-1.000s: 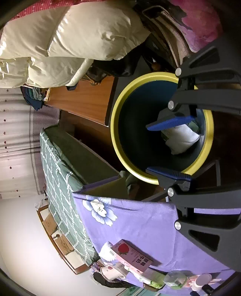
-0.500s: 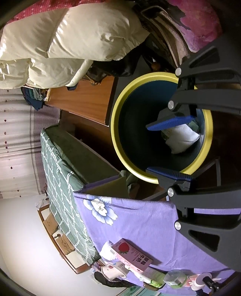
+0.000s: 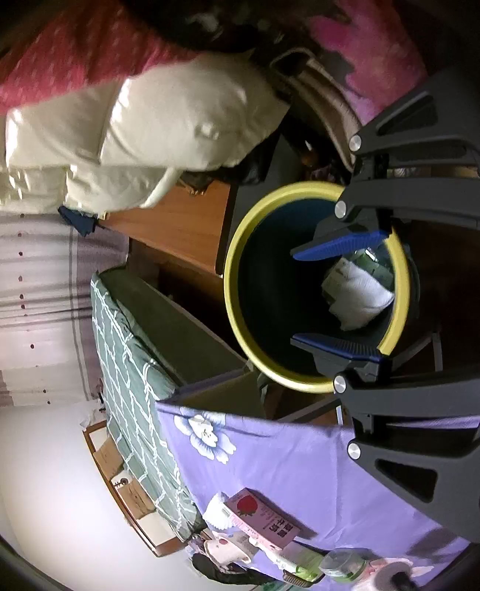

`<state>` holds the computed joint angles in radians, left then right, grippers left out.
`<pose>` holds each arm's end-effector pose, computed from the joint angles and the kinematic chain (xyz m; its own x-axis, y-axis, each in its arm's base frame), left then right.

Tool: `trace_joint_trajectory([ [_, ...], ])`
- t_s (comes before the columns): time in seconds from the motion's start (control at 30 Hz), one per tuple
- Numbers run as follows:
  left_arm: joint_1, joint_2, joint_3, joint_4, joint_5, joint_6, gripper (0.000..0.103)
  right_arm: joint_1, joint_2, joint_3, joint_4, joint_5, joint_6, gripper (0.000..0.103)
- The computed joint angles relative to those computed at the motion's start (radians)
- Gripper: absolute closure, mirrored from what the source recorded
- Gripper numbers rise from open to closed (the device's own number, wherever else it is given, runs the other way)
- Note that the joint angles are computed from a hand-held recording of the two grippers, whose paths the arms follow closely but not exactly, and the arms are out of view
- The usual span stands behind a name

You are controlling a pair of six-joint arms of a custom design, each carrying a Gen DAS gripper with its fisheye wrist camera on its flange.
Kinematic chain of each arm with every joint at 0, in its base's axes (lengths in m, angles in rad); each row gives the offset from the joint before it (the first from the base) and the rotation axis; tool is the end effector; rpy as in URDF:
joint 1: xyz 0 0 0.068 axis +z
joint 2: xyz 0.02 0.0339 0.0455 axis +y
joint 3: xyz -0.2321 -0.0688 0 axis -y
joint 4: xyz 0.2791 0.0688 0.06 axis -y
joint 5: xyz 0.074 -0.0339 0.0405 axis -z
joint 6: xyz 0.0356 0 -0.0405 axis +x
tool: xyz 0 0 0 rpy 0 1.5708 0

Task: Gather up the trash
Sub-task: 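Carry the white pill bottle over the yellow bin and open the left tool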

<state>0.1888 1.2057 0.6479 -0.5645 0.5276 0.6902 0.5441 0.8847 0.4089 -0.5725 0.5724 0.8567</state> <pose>0.2500 0.0295 0.1391 -0.6492 0.4360 -0.6232 0.6038 0.7937 -0.0738 0.1814 0.0872 0.1285 -0.6397 0.3554 -0.6815 0.4268 0.9017 0.0697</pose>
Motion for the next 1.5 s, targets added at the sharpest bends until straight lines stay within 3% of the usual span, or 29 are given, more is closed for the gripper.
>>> trace_joint_trajectory([
  [0.2, -0.334, 0.062, 0.084, 0.082, -0.072, -0.159, 0.016, 0.016, -0.142, -0.054, -0.140, 0.044, 0.039, 0.063],
  [0.43, -0.646, 0.375, 0.322, 0.136, -0.174, -0.319, 0.016, 0.028, -0.406, -0.131, -0.352, 0.076, 0.078, 0.059],
  [0.6, -0.776, 0.602, 0.502, 0.158, -0.254, -0.398, 0.016, -0.006, -0.559, -0.181, -0.438, 0.061, 0.051, 0.059],
  [0.87, -0.842, 0.816, 0.691, 0.179, -0.313, -0.455, 0.011, -0.061, -0.677, -0.230, -0.485, 0.022, 0.009, 0.059],
  [1.07, -0.770, 0.682, 0.602, 0.193, -0.260, -0.467, 0.008, -0.021, -0.628, -0.218, -0.459, 0.032, 0.040, 0.058],
  [1.17, -0.679, 0.459, 0.438, 0.221, -0.198, -0.447, 0.006, 0.018, -0.556, -0.201, -0.413, 0.039, 0.068, 0.058],
  [1.33, -0.455, 0.164, 0.259, 0.160, -0.064, -0.374, 0.005, 0.093, -0.312, -0.141, -0.247, 0.037, 0.104, 0.057],
  [1.5, -0.147, 0.026, 0.190, 0.071, 0.051, -0.253, 0.005, 0.139, -0.038, -0.032, -0.066, 0.024, 0.074, 0.057],
])
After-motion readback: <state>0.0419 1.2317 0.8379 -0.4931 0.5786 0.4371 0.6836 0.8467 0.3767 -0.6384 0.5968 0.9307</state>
